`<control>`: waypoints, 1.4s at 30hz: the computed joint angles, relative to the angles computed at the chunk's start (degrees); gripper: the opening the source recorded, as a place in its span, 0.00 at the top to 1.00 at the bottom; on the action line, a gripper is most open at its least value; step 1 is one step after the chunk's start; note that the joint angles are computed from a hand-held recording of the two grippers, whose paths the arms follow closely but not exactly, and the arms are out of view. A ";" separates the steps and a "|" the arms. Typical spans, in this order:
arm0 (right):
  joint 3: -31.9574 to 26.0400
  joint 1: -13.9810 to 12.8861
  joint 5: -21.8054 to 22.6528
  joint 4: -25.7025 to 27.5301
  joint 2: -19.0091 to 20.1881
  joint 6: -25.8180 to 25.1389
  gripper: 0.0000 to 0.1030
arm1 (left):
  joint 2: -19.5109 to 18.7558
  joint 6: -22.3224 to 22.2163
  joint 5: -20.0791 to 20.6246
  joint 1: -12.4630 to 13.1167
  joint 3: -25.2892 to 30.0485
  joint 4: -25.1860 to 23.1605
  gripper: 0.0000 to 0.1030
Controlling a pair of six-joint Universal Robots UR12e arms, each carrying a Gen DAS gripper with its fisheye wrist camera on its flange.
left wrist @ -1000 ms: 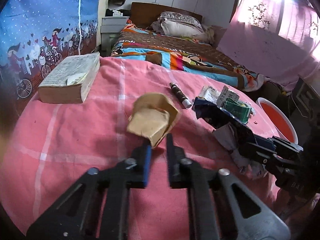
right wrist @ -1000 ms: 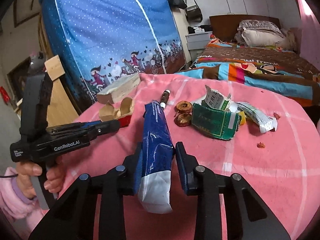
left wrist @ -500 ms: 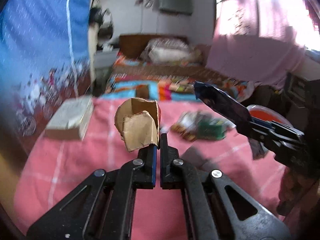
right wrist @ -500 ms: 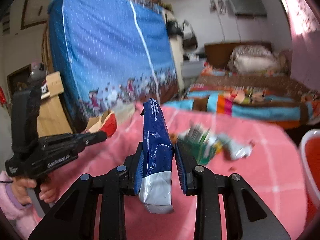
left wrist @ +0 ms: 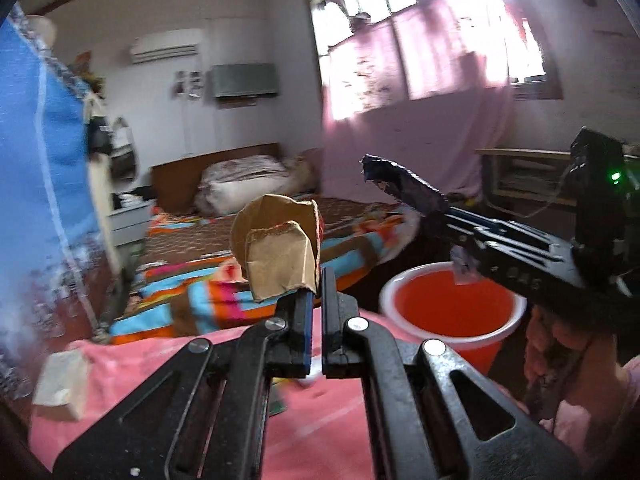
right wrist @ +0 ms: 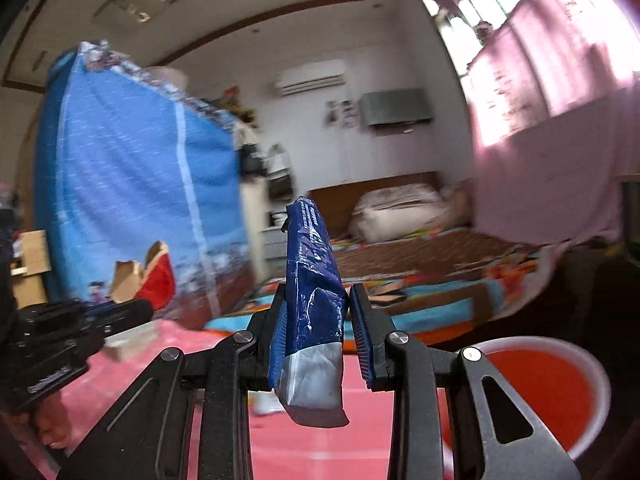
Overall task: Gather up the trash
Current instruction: 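Carry both items over the red bucket and open both tools to drop them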
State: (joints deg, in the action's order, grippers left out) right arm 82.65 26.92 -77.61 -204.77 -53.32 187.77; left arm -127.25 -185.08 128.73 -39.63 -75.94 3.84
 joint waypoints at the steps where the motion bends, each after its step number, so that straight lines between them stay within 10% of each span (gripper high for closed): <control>1: 0.26 -0.23 -1.07 -0.20 -0.08 0.27 0.74 | -0.50 0.18 -0.86 0.07 0.91 -0.35 0.90; 11: 3.85 -2.89 -12.67 1.87 -1.28 2.90 0.74 | -7.47 -3.09 -14.77 1.67 14.58 -13.30 0.90; 23: 5.83 -6.46 -8.73 13.57 -2.69 14.07 0.70 | -13.63 -15.47 -24.63 3.80 26.79 -31.54 0.89; 35: 5.62 -6.73 -8.95 16.99 -3.22 15.14 0.54 | -12.57 -21.67 -24.73 4.13 24.42 -30.91 0.61; 42: 5.93 -5.31 -12.47 10.15 -3.19 11.62 0.50 | -9.26 -23.40 -14.86 2.79 18.09 -24.22 0.39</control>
State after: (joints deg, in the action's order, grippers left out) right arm 88.57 21.61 -90.08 -194.63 -56.51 199.39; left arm -136.52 -208.48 113.88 -36.83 -57.85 -20.38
